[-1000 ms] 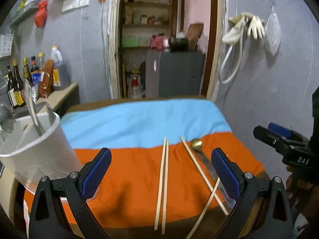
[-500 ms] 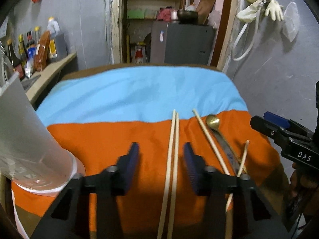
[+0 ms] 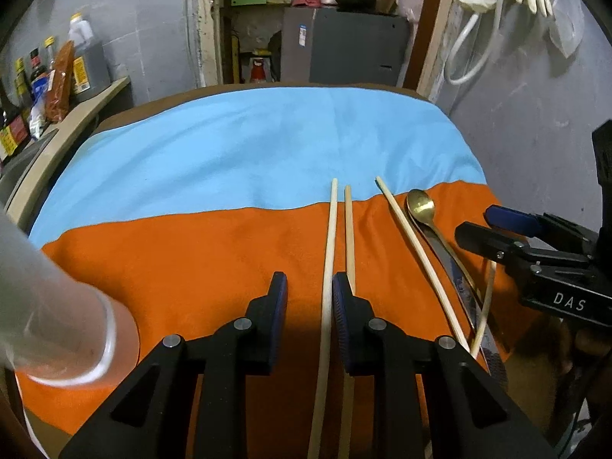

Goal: Organize utensils
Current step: 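Close the left tool on a wooden chopstick while the right tool grasps the gold spoon, then lift the chopstick in the left tool and gold spoon in the right tool toward the caddy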

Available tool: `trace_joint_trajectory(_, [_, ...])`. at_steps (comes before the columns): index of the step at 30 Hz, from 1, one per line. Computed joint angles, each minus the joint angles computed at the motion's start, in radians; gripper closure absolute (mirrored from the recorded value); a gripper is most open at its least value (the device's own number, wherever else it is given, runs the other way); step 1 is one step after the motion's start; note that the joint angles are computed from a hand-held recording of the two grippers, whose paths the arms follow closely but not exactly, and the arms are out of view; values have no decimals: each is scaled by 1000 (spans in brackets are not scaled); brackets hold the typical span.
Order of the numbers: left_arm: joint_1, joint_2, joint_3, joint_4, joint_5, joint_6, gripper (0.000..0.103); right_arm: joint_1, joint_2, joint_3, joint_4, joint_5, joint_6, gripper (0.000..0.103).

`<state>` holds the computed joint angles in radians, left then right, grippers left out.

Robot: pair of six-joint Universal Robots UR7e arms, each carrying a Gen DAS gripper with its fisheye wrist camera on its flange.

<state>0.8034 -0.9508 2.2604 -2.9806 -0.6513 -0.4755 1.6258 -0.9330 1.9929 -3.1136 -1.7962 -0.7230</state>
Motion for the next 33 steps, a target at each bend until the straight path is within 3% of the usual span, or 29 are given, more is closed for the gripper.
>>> trace_joint_trajectory(8, [47, 10, -66, 41, -40, 69, 83, 38, 51, -69, 70, -52, -29, 45])
trace_joint_trajectory(13, [55, 21, -80, 30, -41, 94, 93, 60, 93, -110, 78, -75, -40, 51])
trace_joint_trajectory(18, [61, 21, -95, 53, -55, 92, 96, 79, 125, -127, 48, -123, -56, 63])
trace_joint_trajectory(21, [67, 14, -128, 134, -74, 109, 96, 78, 119, -130, 65, -120, -11, 74])
trace_joint_trajectory(24, [75, 11, -144, 152, -97, 113, 98, 73, 115, -132, 76, -106, 20, 76])
trace_joint_trajectory(28, [82, 3, -112, 39, -136, 110, 101, 57, 95, -124, 87, -51, 42, 77])
trace_joint_trajectory(33, [33, 3, -8, -283, -128, 154, 101, 22, 31, -41, -43, 103, 11, 77])
